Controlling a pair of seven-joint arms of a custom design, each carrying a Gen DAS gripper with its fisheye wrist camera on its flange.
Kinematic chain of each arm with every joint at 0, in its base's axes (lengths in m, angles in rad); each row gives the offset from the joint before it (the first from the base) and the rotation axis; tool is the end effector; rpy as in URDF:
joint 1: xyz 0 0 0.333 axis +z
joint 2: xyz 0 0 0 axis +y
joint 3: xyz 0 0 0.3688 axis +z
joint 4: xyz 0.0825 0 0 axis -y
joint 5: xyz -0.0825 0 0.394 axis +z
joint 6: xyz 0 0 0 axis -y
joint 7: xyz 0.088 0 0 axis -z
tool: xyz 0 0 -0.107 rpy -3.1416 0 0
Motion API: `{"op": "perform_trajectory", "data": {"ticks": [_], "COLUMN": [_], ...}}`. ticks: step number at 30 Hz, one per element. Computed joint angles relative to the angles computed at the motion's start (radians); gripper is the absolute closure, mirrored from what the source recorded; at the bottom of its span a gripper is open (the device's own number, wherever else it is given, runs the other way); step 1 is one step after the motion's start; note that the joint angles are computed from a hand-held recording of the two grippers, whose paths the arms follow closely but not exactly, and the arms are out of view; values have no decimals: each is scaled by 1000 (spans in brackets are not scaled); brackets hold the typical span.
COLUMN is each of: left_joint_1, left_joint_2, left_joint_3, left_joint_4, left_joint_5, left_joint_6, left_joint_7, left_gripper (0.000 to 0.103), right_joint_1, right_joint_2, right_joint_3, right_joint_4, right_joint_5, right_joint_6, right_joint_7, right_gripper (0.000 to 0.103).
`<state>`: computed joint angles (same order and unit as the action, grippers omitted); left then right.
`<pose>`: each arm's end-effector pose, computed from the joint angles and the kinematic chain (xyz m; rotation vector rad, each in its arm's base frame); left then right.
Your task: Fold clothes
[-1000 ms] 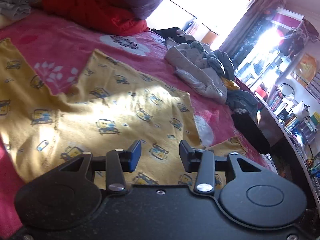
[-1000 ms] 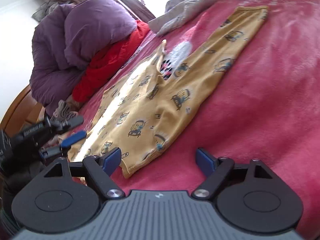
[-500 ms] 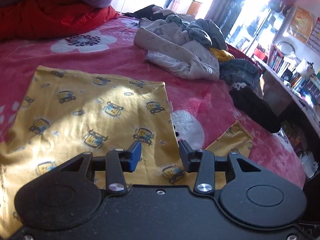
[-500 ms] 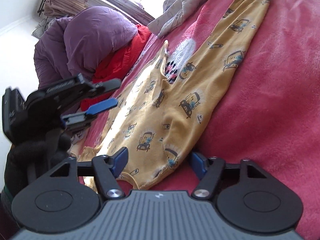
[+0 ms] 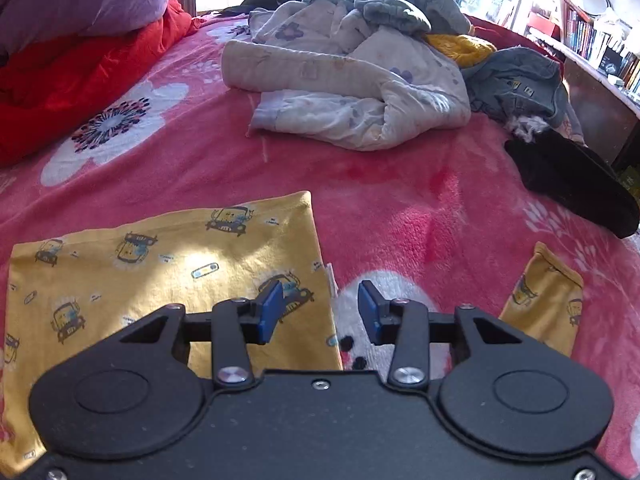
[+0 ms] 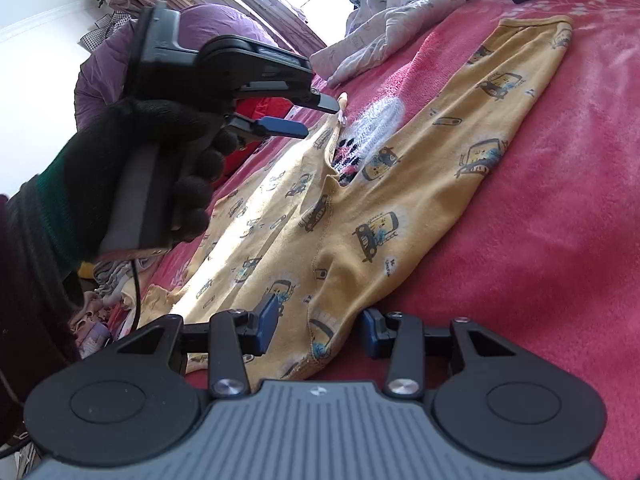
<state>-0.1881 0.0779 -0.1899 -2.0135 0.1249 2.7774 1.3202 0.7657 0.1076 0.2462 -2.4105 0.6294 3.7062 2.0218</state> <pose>0.5840 -0.2341 0.5434 -1.6574 2.0741 -0.8031 0.3498 0.4062 0.4457 -1.2779 1.5708 -0.0215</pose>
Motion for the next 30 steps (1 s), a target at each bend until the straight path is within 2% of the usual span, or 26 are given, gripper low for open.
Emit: {"op": "perform_trajectory", "data": {"ticks": [4, 9, 10, 12, 15, 17, 23, 30], "left_joint_1": [-20, -26, -24, -19, 2, 16, 62, 81], "left_joint_2": [44, 78, 79, 79, 76, 68, 26, -2], "left_joint_3": [16, 22, 21, 20, 9, 5, -11, -12], "left_joint_4": [59, 102, 104, 105, 99, 88, 32, 2], "left_joint_5": [109, 153, 146, 134, 55, 5, -204, -344], "left_joint_6": [-49, -83, -81, -77, -69, -54, 21, 55], "left_joint_7": [-54, -65, -58, -47, -5, 21, 137, 280], "left_gripper": [66, 78, 85, 87, 91, 93, 95, 95], "right_joint_1": [19, 53, 59, 80, 104, 112, 127, 145], "right_joint_2": [3, 11, 14, 19, 26, 31, 47, 77], "right_joint_3": [-7, -11, -12, -17, -17, -10, 8, 14], "right_joint_4": [22, 61, 70, 96, 136, 156, 196, 278], "right_joint_5": [59, 184, 209, 286, 389, 428, 453, 560], "right_joint_6": [-8, -10, -9, -14, -10, 0, 39, 22], "right_joint_7": [-78, -228, -259, -369, -538, -623, -805, -1010], "right_gripper": [60, 61, 62, 71, 79, 79, 80, 82]}}
